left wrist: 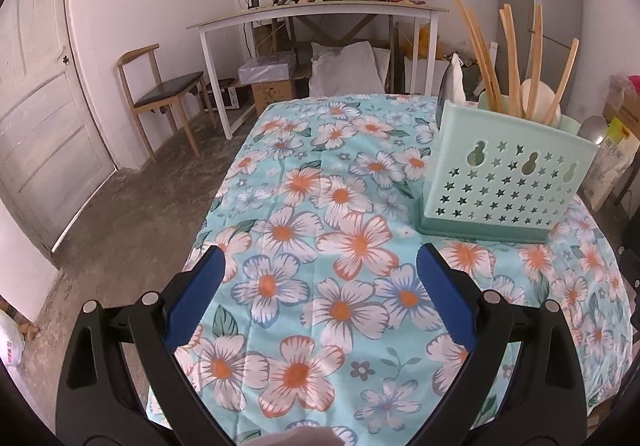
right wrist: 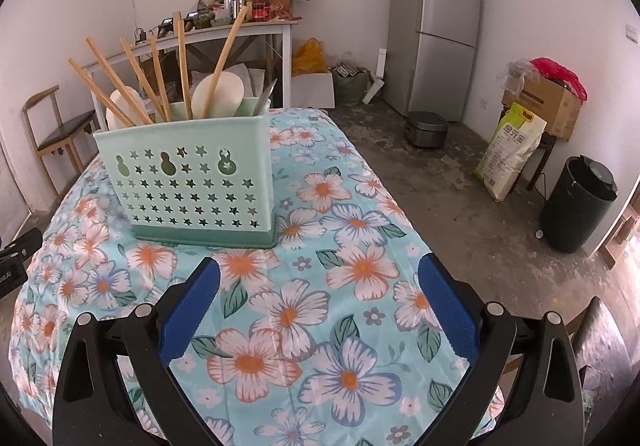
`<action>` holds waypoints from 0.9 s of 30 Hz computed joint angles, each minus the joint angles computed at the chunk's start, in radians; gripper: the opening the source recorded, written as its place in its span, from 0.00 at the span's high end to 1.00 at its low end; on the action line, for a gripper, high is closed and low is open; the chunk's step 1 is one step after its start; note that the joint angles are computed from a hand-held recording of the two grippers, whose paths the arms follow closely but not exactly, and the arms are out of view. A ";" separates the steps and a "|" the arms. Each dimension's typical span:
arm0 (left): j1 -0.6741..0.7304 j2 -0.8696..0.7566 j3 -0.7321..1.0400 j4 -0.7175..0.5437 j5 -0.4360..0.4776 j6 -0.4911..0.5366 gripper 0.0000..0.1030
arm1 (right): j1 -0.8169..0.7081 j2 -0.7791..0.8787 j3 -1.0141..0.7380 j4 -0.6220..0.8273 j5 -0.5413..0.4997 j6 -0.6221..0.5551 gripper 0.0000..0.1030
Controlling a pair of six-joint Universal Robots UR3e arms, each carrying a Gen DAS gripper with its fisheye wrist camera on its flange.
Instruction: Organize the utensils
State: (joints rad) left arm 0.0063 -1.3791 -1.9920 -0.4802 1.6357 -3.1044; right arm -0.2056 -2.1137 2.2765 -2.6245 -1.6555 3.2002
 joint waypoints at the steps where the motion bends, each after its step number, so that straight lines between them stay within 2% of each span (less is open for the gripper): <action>1: 0.000 -0.002 -0.001 0.002 0.002 0.001 0.10 | 0.006 0.006 -0.001 -0.003 -0.008 0.002 0.06; 10: 0.000 0.008 -0.013 0.015 0.031 0.002 0.10 | 0.096 0.074 -0.033 -0.055 -0.075 0.016 0.06; 27: 0.021 0.019 -0.022 0.016 0.041 0.007 0.10 | 0.124 0.108 -0.063 -0.062 -0.093 0.039 0.06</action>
State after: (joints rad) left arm 0.0273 -1.3606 -2.0139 -0.4640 1.6767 -3.0976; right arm -0.0819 -2.0056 2.2130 -2.6861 -1.7485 3.2388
